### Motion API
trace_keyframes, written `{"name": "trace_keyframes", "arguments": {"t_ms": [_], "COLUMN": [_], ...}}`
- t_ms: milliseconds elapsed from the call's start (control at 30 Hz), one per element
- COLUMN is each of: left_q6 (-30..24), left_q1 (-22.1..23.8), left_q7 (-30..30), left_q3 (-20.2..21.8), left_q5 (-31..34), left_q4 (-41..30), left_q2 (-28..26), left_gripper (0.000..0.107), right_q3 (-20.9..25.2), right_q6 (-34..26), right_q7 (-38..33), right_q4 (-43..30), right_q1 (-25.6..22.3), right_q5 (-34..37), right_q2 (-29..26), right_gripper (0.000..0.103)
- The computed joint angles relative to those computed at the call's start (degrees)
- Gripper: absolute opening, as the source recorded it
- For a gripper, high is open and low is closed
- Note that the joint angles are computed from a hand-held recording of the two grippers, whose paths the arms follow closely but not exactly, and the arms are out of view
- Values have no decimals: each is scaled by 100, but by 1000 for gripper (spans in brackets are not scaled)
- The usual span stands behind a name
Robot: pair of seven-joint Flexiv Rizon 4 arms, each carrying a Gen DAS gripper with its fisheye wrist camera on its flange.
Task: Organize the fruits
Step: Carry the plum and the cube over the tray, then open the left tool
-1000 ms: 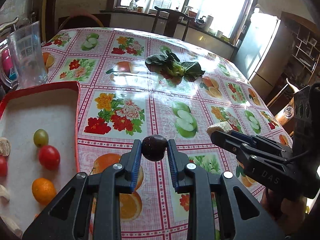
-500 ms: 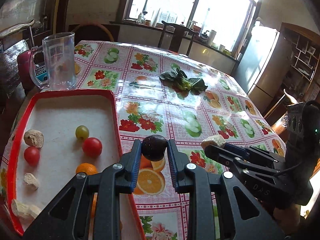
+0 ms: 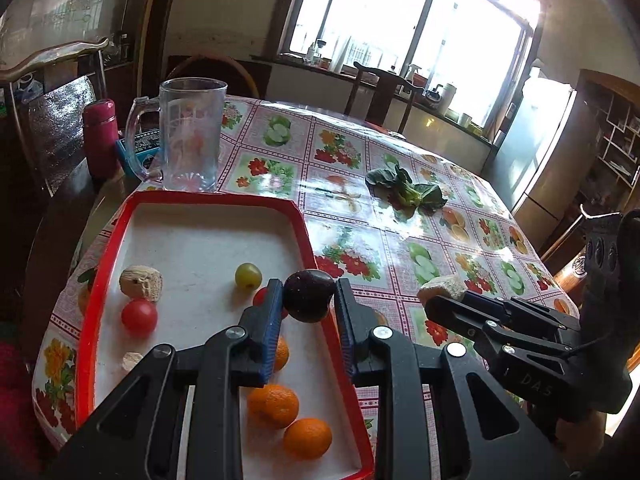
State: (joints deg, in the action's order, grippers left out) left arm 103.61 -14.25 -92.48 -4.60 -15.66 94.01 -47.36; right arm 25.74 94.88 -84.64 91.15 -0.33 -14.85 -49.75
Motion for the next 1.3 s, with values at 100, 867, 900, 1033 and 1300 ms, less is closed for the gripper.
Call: {"name": "trace_keyframes", "arguments": {"t_ms": [100, 867, 900, 1033, 1300], "left_q6": [86, 207, 186, 49, -408], "left_q1": [69, 701, 726, 757, 820], "left_q7": [-35, -138, -133, -91, 22], "left_q3": [-23, -302, -302, -225, -38], "left_q5": [19, 205, 203, 159, 17], "left_q4": [112, 347, 329, 185, -278], "left_q2": [50, 100, 92, 39, -134], "left_gripper": [24, 24, 24, 24, 24], "right_q3": [6, -27, -25, 44, -44], "right_q6": [-40, -591, -643, -966, -1738], "right_q7": [-9, -327, -356, -516, -844], "right_q4": [-35, -825, -908, -1384, -2516], "right_q1": [63, 541, 569, 669, 1019], "right_q5": [-11, 209, 238, 386, 765], "right_q2": [-12, -348, -383, -590, -1043], "right_gripper": [30, 30, 30, 30, 30]}}
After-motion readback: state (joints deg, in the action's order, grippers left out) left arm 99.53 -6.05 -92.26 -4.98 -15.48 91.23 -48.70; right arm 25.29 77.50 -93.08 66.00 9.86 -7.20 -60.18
